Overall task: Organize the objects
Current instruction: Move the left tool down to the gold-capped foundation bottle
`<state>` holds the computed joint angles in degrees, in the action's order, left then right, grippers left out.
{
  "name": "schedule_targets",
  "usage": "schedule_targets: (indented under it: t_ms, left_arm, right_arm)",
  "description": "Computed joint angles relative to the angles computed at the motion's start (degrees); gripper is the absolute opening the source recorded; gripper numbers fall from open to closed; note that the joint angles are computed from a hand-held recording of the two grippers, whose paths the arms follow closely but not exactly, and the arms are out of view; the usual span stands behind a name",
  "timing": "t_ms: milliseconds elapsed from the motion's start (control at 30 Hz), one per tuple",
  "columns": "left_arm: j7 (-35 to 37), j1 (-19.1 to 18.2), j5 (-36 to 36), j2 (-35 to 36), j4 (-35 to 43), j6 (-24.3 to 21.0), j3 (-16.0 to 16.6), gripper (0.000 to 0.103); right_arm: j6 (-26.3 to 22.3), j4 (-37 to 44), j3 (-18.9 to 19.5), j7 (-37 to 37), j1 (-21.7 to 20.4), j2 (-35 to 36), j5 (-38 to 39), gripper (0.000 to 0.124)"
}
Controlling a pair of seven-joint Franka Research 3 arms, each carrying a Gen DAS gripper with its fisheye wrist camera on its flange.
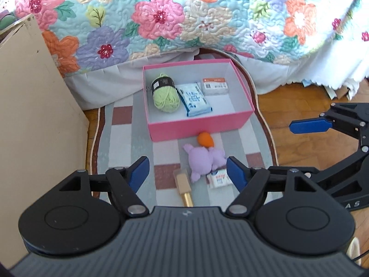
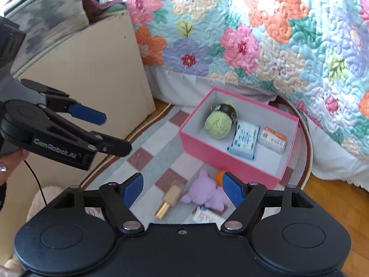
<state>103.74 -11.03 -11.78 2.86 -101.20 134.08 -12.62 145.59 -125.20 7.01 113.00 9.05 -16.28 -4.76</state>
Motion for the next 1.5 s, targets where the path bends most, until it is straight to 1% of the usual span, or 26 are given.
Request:
schedule_targets:
  t_ms: [67, 167, 333, 433, 533, 600, 667, 733, 800, 833, 867, 933, 1033, 1167, 1200, 1267, 1400, 1500]
  left_arm:
    - [0.86, 0.03, -0.29, -1.91, -2.77, 0.86, 0.08, 0.075]
    - [1.89, -0.16, -1.51, -3.86, -5.74, 0.75, 0.50, 0.076]
    - [1.84, -0.35, -3.36, -4.39, -7.81, -0.46, 1.25, 0.077]
    - [1.06, -0.20, -2.72, -3.87, -8.79, -0.22, 1.39, 0.078]
    - [0.66, -0.07, -1.69, -3.18, -9.59, 0.36, 1.35, 0.078]
    - [1.53, 0.12, -2.29, -2.47, -9.87, 0.72, 1.35, 0.079]
    - [3.68, 0.37, -3.96, -2.11, -10.71, 2.12, 1.27, 0.087]
    - [6.00, 0.55, -5.78, -1.83, -11.77, 4.28, 1.16, 0.088]
    - [6.94, 0.74, -7.01, -0.74, -11.67, 5.33, 1.03, 0.092]
    - [7.71, 0.94, -8.27, -0.03, -11.44, 5.75, 0.94, 0.097]
    - [8.22, 1.18, -9.54, 0.83, -11.12, 6.20, 0.81, 0.100]
    - [8.68, 1.56, -10.54, 2.76, -10.15, 7.05, 0.36, 0.101]
    - [10.50, 2.60, -12.38, 6.42, -7.49, 6.92, -0.66, 0.101]
    - [10.05, 4.42, -14.82, 10.86, -4.13, 6.88, -1.91, 0.101]
    - [9.64, 4.86, -15.12, 12.12, -3.05, 6.25, -2.20, 0.101]
    - [8.79, 5.56, -15.24, 14.63, -1.04, 5.16, -2.78, 0.097]
    - [7.30, 5.86, -13.51, 17.56, -0.98, 8.18, -3.69, 0.096]
    - [6.24, 6.60, -12.59, 19.69, -0.58, 8.44, -4.48, 0.088]
  right_arm:
    - [-1.19, -0.70, 0.11, -0.34, 0.89, -0.77, 1.24, 0.080]
    - [-1.03, -2.31, 0.25, -1.35, 1.97, -1.86, 3.08, 0.080]
    - [-0.30, -4.30, 0.27, -2.65, 3.28, -2.88, 5.84, 0.080]
    - [0.89, -5.57, -1.30, -6.55, 5.13, -2.91, 10.70, 0.080]
    - [1.21, -6.31, -2.22, -9.49, 5.99, -2.27, 14.94, 0.080]
    - [2.25, -6.98, -2.70, -11.47, 6.45, -1.69, 17.53, 0.080]
    - [3.88, -7.63, -2.66, -13.18, 6.60, -1.00, 18.89, 0.080]
    - [5.77, -7.96, -1.60, -12.00, 5.69, 0.11, 17.85, 0.080]
    - [7.50, -7.89, -0.54, -10.56, 4.73, 1.70, 15.34, 0.080]
    - [8.28, -7.74, -0.03, -9.58, 4.27, 2.59, 13.77, 0.080]
    - [8.95, -7.45, 0.09, -9.52, 4.21, 3.55, 12.71, 0.080]
    - [9.83, -6.55, 0.07, -9.41, 4.15, 5.55, 10.92, 0.080]
    - [9.91, -4.31, -0.41, -8.92, 4.14, 8.54, 8.59, 0.080]
    - [10.46, -1.59, -2.09, -11.70, 5.07, 12.59, 11.51, 0.080]
    - [10.95, -1.18, -2.39, -12.96, 5.30, 13.59, 12.54, 0.080]
    - [12.21, -0.61, -2.72, -15.09, 5.69, 15.60, 14.61, 0.079]
    - [14.22, 0.59, -2.84, -18.80, 6.09, 19.76, 21.66, 0.079]
    - [16.69, 1.51, -2.56, -20.01, 6.16, 22.72, 25.57, 0.079]
